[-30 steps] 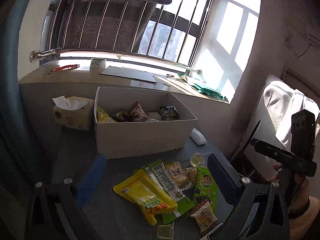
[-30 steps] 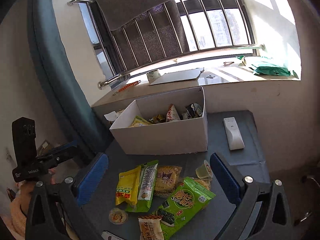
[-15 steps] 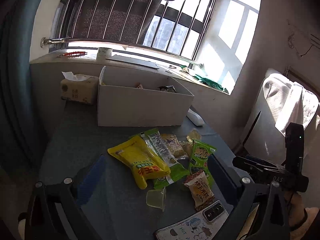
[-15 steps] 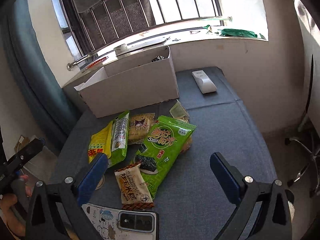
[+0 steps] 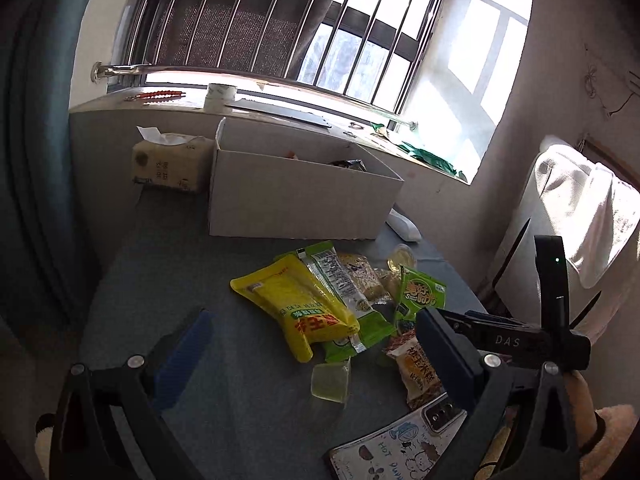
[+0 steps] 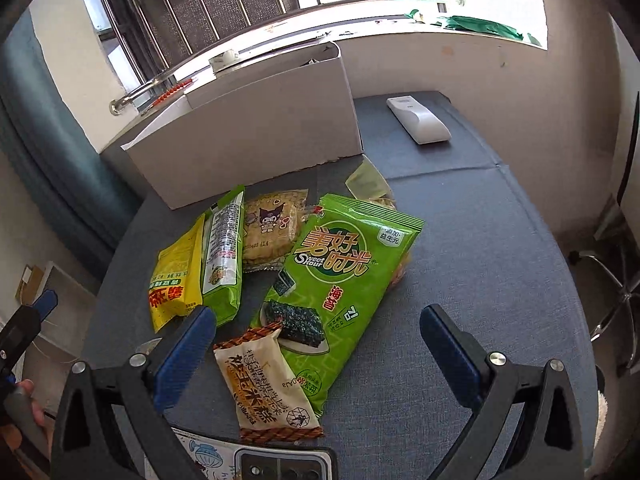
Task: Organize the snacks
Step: 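Withdraw both grippers from the box back to the snack pile, then grasp the green seaweed snack bag with the right gripper and lift it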
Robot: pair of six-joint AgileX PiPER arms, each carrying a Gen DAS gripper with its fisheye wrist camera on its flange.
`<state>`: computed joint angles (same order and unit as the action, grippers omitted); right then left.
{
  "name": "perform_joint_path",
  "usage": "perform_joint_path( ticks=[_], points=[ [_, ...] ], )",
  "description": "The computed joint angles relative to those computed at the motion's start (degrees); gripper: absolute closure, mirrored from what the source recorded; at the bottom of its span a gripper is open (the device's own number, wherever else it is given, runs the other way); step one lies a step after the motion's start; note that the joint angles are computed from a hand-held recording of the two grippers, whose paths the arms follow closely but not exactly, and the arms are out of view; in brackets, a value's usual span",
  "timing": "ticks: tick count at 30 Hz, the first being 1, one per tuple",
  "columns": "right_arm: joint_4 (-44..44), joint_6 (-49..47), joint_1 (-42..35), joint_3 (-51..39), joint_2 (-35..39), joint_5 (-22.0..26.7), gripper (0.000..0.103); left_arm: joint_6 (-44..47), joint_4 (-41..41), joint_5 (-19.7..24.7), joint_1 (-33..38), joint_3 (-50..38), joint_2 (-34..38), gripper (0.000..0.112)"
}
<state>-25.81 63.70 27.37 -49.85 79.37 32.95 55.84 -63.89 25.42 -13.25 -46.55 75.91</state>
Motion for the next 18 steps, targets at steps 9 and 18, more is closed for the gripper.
perform_joint_path(
  ticks=[9, 18],
  points=[
    [6.5, 0.7, -4.4, -6.6, 10.3, 1.3, 0.0, 3.2, -3.3, 1.7, 1.8, 0.8, 1.0, 0.009],
    [-1.1, 1.7, -1.3, -10.9, 13.7, 6.7, 0.034, 4.0, -4.0, 3.1, 3.6, 1.6, 1.1, 0.009]
  ],
)
